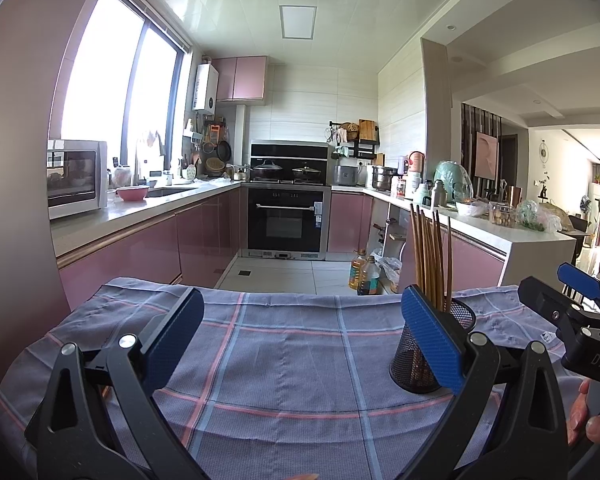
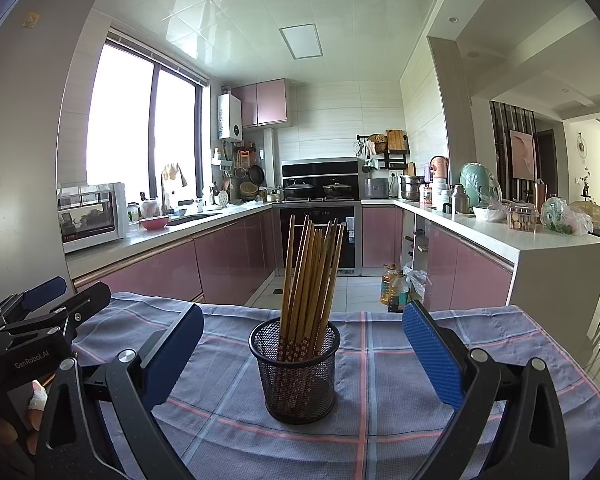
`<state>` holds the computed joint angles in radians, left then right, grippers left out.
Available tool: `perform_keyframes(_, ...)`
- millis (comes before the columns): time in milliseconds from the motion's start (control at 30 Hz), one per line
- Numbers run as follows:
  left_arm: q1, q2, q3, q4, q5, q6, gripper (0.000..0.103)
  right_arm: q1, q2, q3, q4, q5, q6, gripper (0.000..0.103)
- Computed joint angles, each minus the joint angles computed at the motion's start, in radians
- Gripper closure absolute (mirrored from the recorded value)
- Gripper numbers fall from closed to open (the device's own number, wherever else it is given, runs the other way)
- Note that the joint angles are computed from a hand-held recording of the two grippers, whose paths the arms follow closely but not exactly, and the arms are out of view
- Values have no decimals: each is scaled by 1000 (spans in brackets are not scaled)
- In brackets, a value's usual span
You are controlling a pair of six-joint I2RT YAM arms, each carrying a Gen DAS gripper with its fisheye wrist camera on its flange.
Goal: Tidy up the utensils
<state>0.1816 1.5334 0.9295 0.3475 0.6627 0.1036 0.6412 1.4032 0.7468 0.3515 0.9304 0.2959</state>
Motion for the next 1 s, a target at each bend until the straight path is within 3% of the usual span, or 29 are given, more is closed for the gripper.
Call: perform_keyframes(1000,-3,1,2,-4,-2,1,6,-6,8,16,-22,-12,16,7)
